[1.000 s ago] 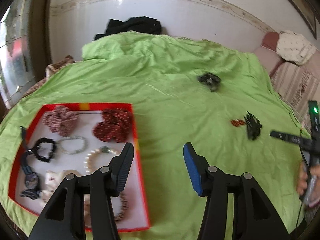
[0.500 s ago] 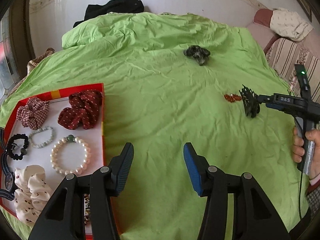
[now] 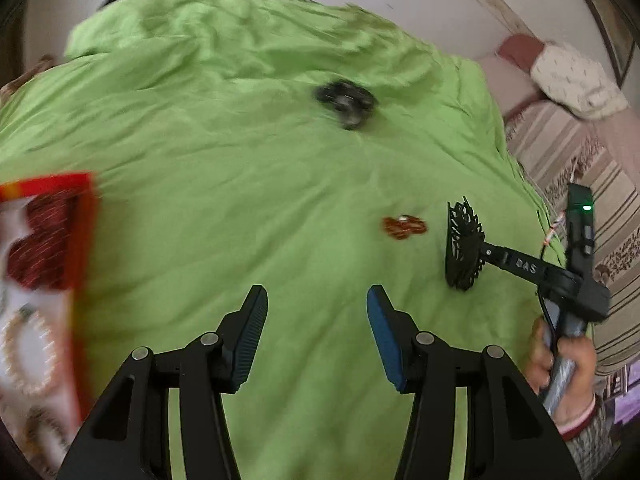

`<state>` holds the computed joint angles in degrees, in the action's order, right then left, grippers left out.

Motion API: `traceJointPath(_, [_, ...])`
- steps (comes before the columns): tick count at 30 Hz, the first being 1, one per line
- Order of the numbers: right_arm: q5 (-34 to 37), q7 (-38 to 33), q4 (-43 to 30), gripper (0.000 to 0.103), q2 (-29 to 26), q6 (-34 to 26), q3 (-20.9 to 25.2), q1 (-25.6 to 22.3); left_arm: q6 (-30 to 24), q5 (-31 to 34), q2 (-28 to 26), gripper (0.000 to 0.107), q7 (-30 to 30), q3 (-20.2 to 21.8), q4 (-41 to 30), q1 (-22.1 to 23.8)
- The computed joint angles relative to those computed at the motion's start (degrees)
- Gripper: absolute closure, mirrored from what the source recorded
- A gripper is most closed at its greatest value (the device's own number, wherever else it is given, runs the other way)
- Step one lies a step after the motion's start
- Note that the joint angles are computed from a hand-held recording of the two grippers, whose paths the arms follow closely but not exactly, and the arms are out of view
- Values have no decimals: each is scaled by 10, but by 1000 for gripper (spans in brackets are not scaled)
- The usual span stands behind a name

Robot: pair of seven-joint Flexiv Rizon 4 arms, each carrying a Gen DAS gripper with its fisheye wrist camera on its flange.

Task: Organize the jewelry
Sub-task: 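Grasp the black hair claw with the right tool while the left tool grasps the red bead bracelet, then carry the hair claw and red bead bracelet over the tray with both tools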

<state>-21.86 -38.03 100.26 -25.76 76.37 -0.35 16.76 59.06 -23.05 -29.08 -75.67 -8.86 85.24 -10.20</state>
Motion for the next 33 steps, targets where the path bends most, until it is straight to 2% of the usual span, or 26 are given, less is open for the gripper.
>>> traceJointPath(6, [42,-25,14,89,8,14,27,-34,-109,104,-124,56,-38,32,-212,-71])
traceJointPath(11, [104,-75,5,88,-4,36,71,-69,-174,139,-212,56,-55,48,-359,-96])
traceJointPath(13, [117,-89,-2,87,-9,39,75,-70,-197,148,-239,57,-51,50,-405,-101])
traceJointPath(15, [125,-101,-7,85,-14,41,78,-69,-220,148,-257,67,-42,47,-438,-102])
traceJointPath(17, [133,-112,-13,78,-19,40,81,-69,-251,147,-274,92,-34,45,-469,-104])
traceJointPath(18, [135,-114,-14,77,-21,40,79,-66,-264,143,-278,94,-27,40,-476,-104])
traceJointPath(19, [137,-115,-14,76,-23,43,76,-63,-257,143,-274,99,-23,39,-467,-105])
traceJointPath(21, [140,-118,-13,77,-24,48,75,-61,-235,141,-256,99,-19,35,-432,-104])
traceJointPath(22, [142,-120,-12,83,-23,52,75,-61,-229,135,-248,99,-21,31,-418,-101])
traceJointPath(25, [140,-119,-2,85,-13,68,66,-52,-196,121,-206,99,-24,24,-349,-90])
traceJointPath(28, [131,-116,9,85,0,83,57,-40,-146,112,-147,99,-11,17,-263,-78])
traceJointPath(33, [76,-77,39,85,24,100,0,14,-45,72,-28,99,44,-6,-101,-41])
